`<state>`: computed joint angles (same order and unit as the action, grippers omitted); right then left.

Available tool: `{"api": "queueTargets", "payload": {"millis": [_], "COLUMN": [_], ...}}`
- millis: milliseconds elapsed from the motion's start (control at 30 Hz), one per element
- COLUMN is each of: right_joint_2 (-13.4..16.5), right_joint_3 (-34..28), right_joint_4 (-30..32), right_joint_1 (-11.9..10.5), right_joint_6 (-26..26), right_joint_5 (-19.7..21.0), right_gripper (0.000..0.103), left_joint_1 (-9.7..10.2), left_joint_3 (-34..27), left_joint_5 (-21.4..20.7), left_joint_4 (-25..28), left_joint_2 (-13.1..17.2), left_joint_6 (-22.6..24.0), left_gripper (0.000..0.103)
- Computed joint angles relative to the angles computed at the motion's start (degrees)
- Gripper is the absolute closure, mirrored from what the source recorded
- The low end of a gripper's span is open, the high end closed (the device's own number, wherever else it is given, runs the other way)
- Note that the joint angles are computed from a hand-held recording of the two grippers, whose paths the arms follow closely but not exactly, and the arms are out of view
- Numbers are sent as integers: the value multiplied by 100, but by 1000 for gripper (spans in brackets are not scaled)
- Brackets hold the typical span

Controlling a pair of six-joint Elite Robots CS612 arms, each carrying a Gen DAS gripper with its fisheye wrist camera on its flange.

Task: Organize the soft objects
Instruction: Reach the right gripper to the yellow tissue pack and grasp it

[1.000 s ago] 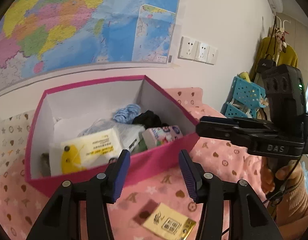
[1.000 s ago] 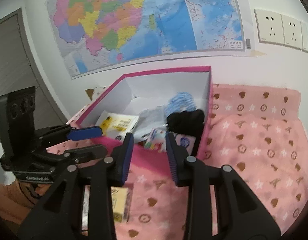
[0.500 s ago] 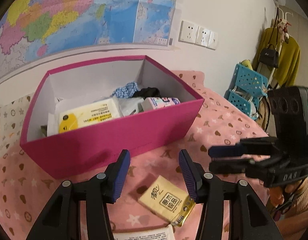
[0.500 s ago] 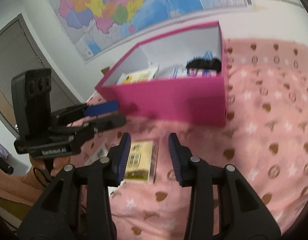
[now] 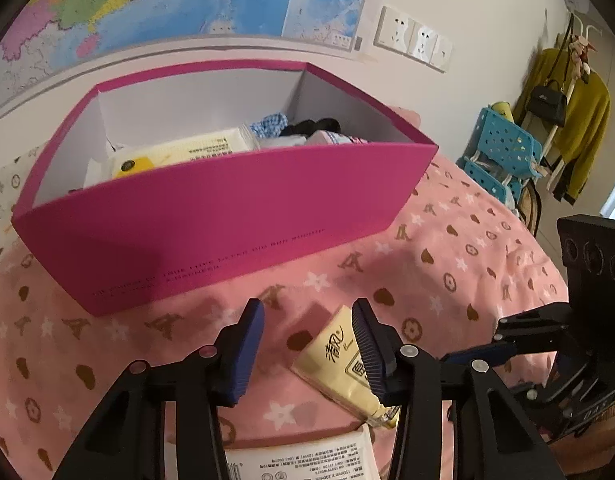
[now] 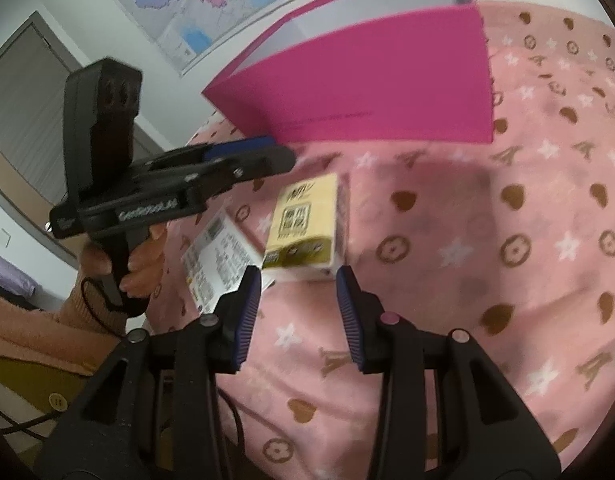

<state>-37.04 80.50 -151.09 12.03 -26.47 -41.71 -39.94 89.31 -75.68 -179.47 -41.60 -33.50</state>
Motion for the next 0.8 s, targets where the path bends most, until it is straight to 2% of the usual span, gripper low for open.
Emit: {"api": "queueTargets", "payload": {"millis": [133, 300, 500, 800], "right_joint_2": [6, 92, 166, 283], "right_joint_3": [7, -107, -180, -317], "right_joint_4": [245, 227, -176, -800], "right_joint_1": [27, 63, 44, -5], "right_joint_6": [-170, 69, 504, 1169], "right_joint_5": [62, 55, 45, -247], "right_gripper": [62, 62, 62, 62], "left_joint_1": [50, 84, 111, 45], "left_joint_3": [-5, -3, -25, 14], "left_joint_5": [-366, -643, -1127, -1258], "left_joint_4": [-55, -63, -131, -190], "left_joint_2": [31, 61, 115, 134], "left_joint_6": [8, -52, -97, -189], "left_gripper": [58, 59, 61, 63]}}
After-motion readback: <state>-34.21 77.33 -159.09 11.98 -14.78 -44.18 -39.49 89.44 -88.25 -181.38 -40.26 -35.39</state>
